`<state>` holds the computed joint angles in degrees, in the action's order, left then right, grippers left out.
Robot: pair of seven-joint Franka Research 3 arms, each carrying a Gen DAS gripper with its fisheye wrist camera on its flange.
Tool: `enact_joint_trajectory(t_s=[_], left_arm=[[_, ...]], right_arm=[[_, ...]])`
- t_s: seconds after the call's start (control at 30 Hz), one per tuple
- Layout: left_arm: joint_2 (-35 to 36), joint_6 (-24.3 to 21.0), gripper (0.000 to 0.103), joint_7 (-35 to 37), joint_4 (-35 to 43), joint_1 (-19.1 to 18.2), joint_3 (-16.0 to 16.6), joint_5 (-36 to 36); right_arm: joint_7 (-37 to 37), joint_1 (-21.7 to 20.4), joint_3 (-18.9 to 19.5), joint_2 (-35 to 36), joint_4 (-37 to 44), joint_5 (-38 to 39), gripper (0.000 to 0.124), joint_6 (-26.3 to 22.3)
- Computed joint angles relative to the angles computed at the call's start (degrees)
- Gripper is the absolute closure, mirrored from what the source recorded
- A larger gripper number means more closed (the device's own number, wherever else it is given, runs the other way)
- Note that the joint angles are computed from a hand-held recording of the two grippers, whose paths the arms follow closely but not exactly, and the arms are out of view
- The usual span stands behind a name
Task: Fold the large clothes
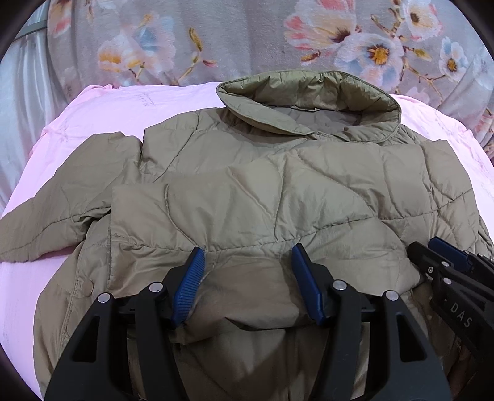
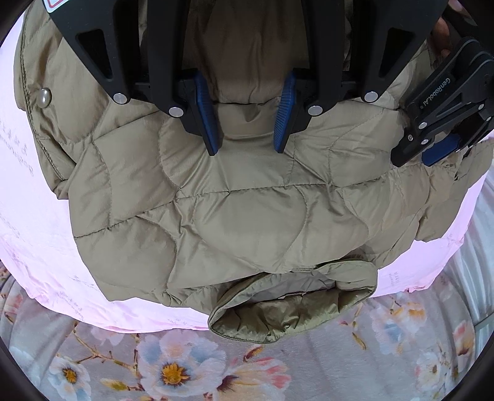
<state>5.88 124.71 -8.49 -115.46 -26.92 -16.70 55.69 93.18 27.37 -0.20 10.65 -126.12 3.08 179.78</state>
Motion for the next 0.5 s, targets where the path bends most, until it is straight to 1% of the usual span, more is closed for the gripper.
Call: enact_joint_trajectory(t_s=[0.03, 0.1, 0.13, 0.17, 0.27, 0.3, 0.37, 0.4, 0.5], left_arm=[[0.0, 0.0, 0.046, 0.3, 0.0, 0.0, 0.0, -0.3], [-0.1, 1.1, 0.045, 1.1, 0.0, 0.5, 0.3, -1.1], [-0.3, 2.2, 0.045, 1.7, -0.2, 1.0, 0.5, -1.7], [-0.6, 3.3, 0.045, 2.3, -0.5, 1.5, 0.7, -2.3], [-1.0, 6.0, 0.044, 2.4, -1.4, 2.4, 1.1, -2.7], [-1.0, 6.6, 0.044, 2.2, -1.5, 2.6, 1.1, -2.7], [-0.5, 6.3, 0.044, 2.6, -1.0, 2.6, 1.0, -2.8], [-0.5, 6.6, 0.043, 2.7, -0.9, 2.7, 1.1, -3.0], [-3.0, 10.7, 0.043, 1.6, -3.6, 3.8, 1.6, -4.2]], right_arm=[[1.6, 1.8, -2.0, -0.3, -0.2, -1.6, 0.088, -0.4], [8.3, 8.0, -9.0, 0.0, 1.2, -9.6, 0.088, -2.3], [12.1, 10.2, -11.6, -0.1, 1.5, -13.6, 0.088, -3.0], [14.5, 10.9, -12.4, -0.2, 2.2, -16.3, 0.088, -3.9], [13.1, 7.0, -8.2, 0.2, 3.0, -14.6, 0.087, -4.4], [11.5, 4.7, -5.8, 0.7, 3.5, -13.0, 0.087, -4.6], [10.6, 2.8, -3.8, 0.9, 3.8, -12.1, 0.087, -4.6], [11.1, 2.9, -3.9, 1.0, 3.8, -12.7, 0.087, -4.6], [14.2, 4.2, -5.4, 0.7, 4.3, -16.0, 0.086, -6.0]])
